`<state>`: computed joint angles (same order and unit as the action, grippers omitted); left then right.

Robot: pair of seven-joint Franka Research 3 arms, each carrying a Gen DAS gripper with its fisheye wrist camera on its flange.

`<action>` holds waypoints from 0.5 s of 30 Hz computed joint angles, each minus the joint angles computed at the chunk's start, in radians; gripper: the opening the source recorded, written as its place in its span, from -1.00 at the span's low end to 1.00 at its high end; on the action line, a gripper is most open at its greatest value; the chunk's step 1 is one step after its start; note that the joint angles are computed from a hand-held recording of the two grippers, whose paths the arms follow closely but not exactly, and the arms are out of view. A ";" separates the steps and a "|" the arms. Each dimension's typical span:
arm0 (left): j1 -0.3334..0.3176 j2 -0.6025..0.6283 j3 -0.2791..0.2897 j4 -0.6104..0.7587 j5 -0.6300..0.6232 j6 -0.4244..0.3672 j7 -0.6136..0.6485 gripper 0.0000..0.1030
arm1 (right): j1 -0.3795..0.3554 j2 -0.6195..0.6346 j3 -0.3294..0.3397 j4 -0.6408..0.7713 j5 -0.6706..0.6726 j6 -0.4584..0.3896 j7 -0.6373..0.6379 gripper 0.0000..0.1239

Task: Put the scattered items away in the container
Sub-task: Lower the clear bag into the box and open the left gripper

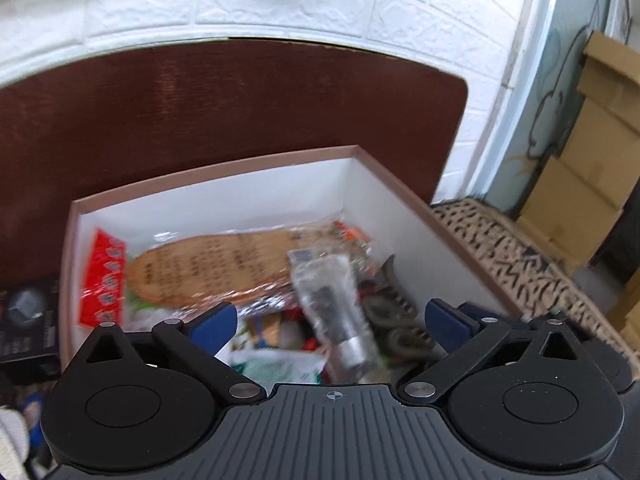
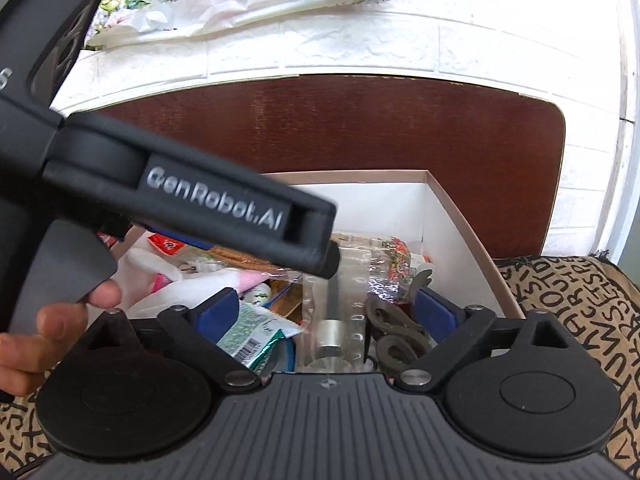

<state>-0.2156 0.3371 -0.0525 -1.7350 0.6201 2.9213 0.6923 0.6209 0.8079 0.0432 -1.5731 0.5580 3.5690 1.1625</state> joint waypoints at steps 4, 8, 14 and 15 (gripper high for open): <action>-0.026 -0.041 0.028 -0.049 0.069 -0.003 -0.078 1.00 | 0.009 -0.015 0.004 -0.021 0.004 0.011 -0.007 0.60; -0.023 -0.069 0.021 -0.075 0.105 -0.013 -0.119 1.00 | 0.019 -0.035 0.004 -0.045 0.012 0.027 -0.020 0.61; -0.019 -0.130 0.012 -0.131 0.196 -0.011 -0.214 1.00 | 0.020 -0.074 0.027 -0.091 0.018 0.074 -0.032 0.64; -0.016 -0.141 0.008 -0.139 0.212 -0.012 -0.229 1.00 | 0.026 -0.080 0.026 -0.097 0.024 0.082 -0.039 0.65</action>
<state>-0.2316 0.1965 -0.0441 -1.8744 0.8316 2.9097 0.4633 0.6470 0.7280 0.0697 -1.6705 0.5821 3.6514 1.1231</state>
